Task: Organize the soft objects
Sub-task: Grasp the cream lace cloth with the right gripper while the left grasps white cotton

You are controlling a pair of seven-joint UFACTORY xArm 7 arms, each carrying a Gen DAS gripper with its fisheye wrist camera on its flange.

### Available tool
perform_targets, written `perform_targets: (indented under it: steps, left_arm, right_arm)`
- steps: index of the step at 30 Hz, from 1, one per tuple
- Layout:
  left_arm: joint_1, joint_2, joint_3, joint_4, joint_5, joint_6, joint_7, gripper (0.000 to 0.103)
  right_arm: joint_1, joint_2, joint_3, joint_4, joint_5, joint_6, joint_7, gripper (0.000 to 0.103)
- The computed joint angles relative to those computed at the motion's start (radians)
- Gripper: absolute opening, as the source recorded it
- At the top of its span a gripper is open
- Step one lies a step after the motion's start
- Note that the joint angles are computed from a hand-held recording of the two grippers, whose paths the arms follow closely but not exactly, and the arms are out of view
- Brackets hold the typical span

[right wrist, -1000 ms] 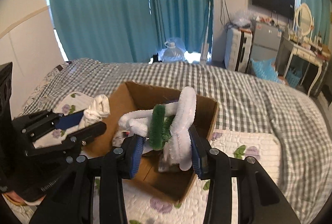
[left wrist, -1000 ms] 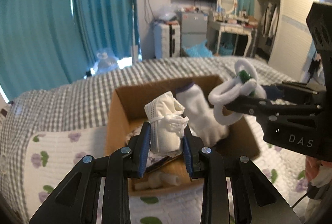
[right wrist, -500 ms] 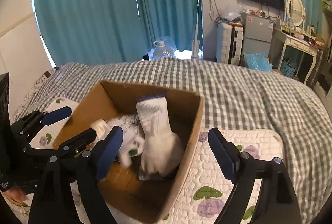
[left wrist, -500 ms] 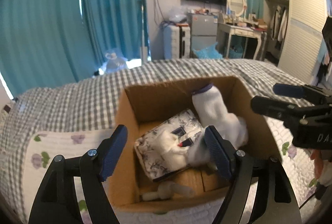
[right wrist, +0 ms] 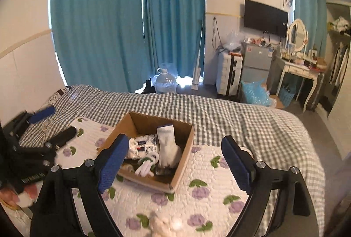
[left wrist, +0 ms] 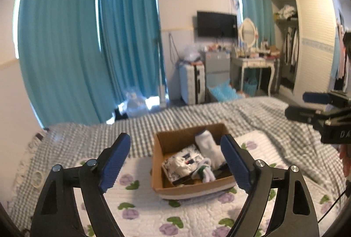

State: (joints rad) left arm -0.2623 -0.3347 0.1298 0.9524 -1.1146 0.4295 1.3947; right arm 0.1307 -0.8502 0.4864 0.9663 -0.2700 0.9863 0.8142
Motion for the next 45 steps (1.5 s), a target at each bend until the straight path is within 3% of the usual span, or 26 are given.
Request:
perform_targets:
  steps: [6, 10, 14, 19, 21, 23, 25, 26, 31, 38, 45]
  left_arm:
    - [0.009, -0.132, 0.035, -0.129, 0.077, 0.053, -0.022, 0.086]
    - [-0.005, -0.133, 0.062, -0.210, 0.105, 0.063, -0.018, 0.086]
    - [-0.027, -0.122, 0.074, -0.305, 0.068, 0.012, 0.038, 0.086]
    - [-0.043, -0.023, 0.048, -0.361, -0.022, -0.051, 0.106, 0.086]
    - [-0.038, 0.018, 0.021, -0.374, -0.054, -0.076, 0.131, 0.086]
    - [-0.031, 0.064, 0.000, -0.376, -0.090, -0.090, 0.163, 0.086]
    - [-0.013, 0.102, -0.022, -0.371, -0.110, -0.092, 0.186, 0.086]
    - [-0.001, 0.110, -0.034, -0.370, -0.112, -0.090, 0.189, 0.086]
    - [0.043, 0.153, -0.081, -0.357, -0.125, -0.104, 0.207, 0.086]
    - [0.065, 0.113, -0.101, -0.372, -0.091, -0.089, 0.162, 0.086]
    - [0.024, 0.017, -0.100, -0.406, 0.002, -0.055, 0.035, 0.086]
  right_arm:
    - [0.058, -0.076, 0.053, -0.036, 0.054, 0.094, 0.029, 0.088]
    - [0.134, -0.110, 0.088, -0.153, 0.122, 0.102, 0.087, 0.088]
    - [0.221, -0.118, 0.114, -0.310, 0.189, 0.038, 0.196, 0.088]
    - [0.294, -0.025, 0.125, -0.454, 0.228, -0.084, 0.341, 0.088]
    - [0.313, 0.015, 0.112, -0.493, 0.224, -0.146, 0.376, 0.084]
    - [0.322, 0.050, 0.091, -0.505, 0.201, -0.167, 0.393, 0.068]
    - [0.336, 0.084, 0.060, -0.521, 0.185, -0.202, 0.407, 0.059]
    - [0.346, 0.097, 0.043, -0.530, 0.178, -0.220, 0.412, 0.048]
    - [0.389, 0.117, -0.009, -0.565, 0.159, -0.272, 0.435, 0.028]
    - [0.431, 0.054, -0.001, -0.548, 0.130, -0.253, 0.443, 0.022]
    - [0.424, -0.123, -0.009, -0.517, 0.104, -0.085, 0.406, 0.022]
